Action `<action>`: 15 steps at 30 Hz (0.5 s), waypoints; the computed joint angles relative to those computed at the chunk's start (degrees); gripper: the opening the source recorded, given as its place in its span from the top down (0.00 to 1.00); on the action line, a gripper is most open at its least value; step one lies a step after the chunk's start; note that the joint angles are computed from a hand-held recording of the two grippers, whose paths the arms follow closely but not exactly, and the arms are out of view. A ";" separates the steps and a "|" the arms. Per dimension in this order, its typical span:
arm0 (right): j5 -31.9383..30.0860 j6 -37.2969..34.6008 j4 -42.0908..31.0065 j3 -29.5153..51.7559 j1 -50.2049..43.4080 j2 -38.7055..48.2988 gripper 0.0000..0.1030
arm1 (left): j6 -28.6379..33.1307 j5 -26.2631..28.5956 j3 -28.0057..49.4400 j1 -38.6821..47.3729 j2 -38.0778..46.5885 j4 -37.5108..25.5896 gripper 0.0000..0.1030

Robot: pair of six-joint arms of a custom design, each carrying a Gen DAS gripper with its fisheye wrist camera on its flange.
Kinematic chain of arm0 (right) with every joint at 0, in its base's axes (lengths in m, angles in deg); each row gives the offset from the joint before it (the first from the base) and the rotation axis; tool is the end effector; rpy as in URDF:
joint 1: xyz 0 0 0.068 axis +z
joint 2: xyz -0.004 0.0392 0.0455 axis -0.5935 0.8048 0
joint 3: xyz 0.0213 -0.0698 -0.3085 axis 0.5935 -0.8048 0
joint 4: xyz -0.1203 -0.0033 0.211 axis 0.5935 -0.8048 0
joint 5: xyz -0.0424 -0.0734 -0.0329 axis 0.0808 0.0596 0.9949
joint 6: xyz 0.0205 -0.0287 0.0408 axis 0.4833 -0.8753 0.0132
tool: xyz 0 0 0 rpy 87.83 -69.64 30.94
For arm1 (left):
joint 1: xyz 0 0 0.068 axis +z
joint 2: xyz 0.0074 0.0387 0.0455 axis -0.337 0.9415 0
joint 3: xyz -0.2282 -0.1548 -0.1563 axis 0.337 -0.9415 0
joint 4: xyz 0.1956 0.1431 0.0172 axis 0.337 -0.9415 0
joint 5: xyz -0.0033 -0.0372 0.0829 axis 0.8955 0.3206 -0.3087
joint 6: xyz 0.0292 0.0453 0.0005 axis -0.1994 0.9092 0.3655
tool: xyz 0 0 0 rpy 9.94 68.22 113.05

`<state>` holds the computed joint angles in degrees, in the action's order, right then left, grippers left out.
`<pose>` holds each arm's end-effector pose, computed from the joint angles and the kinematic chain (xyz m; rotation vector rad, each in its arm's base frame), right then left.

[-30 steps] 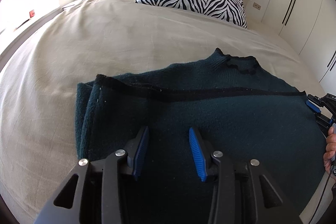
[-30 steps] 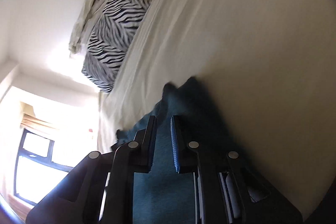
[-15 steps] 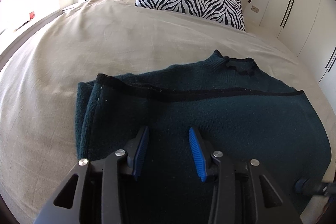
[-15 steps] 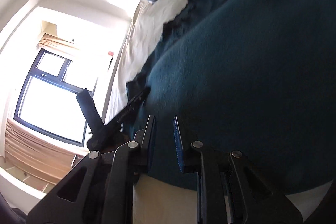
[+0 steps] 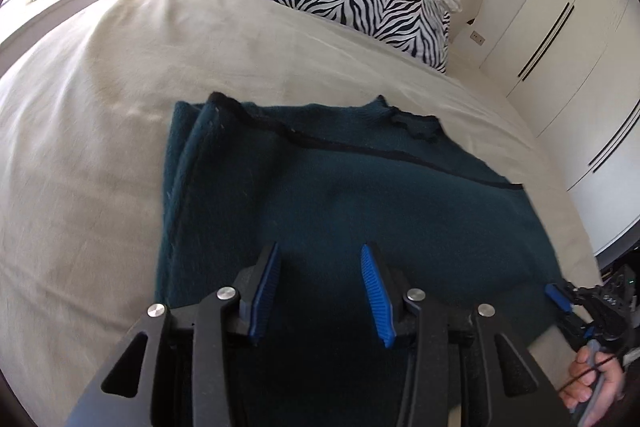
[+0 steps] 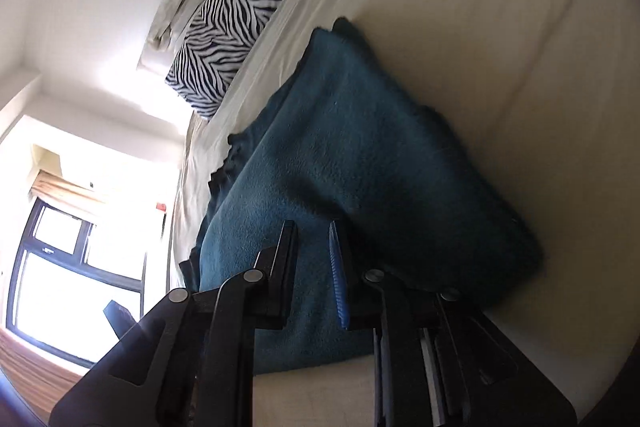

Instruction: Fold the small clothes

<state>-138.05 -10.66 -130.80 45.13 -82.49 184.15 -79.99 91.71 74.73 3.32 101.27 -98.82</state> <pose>0.2086 -0.1745 0.2312 0.4983 2.3714 1.1060 0.1879 0.0639 0.2321 -0.4271 2.3904 -0.3929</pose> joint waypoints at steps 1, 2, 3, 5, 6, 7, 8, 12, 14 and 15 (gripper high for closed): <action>-0.06 -2.02 -2.08 -0.50 0.48 -1.05 0.78 | -1.37 1.48 -0.48 -0.80 -3.17 -1.98 0.57; -0.29 -4.28 -4.00 -1.50 1.89 -2.40 0.73 | -2.94 1.68 -0.96 -2.80 -6.40 -3.47 0.56; -0.53 -6.02 -5.34 -2.87 4.07 -4.00 0.73 | -4.62 1.21 -1.46 -5.79 -8.92 -4.46 0.52; -1.36 -5.27 -5.34 -5.85 10.22 -7.44 0.73 | -7.53 0.66 -2.75 -12.50 -10.99 -4.56 0.50; -1.92 -4.38 -5.41 -6.91 12.73 -8.84 0.73 | -8.02 -0.31 -3.45 -15.29 -10.69 -3.95 0.50; -2.56 -1.77 -3.62 -8.47 15.28 -10.14 0.73 | -8.37 -2.64 -4.09 -17.57 -10.27 -3.53 0.50; -3.20 0.55 -1.87 -9.85 17.12 -10.58 0.73 | -8.63 -4.81 -4.95 -18.49 -9.59 -3.02 0.50; -1.87 5.01 3.64 -13.43 21.16 -5.76 0.73 | -2.96 2.42 -8.39 -5.99 -7.29 -2.66 0.72; -4.28 -1.79 0.30 -12.58 17.99 -1.07 0.76 | 2.27 6.55 -8.31 0.64 -6.90 -5.59 0.77; -4.59 -3.78 -1.36 -11.60 16.39 0.47 0.76 | 4.65 8.21 -8.14 3.23 -6.65 -6.79 0.77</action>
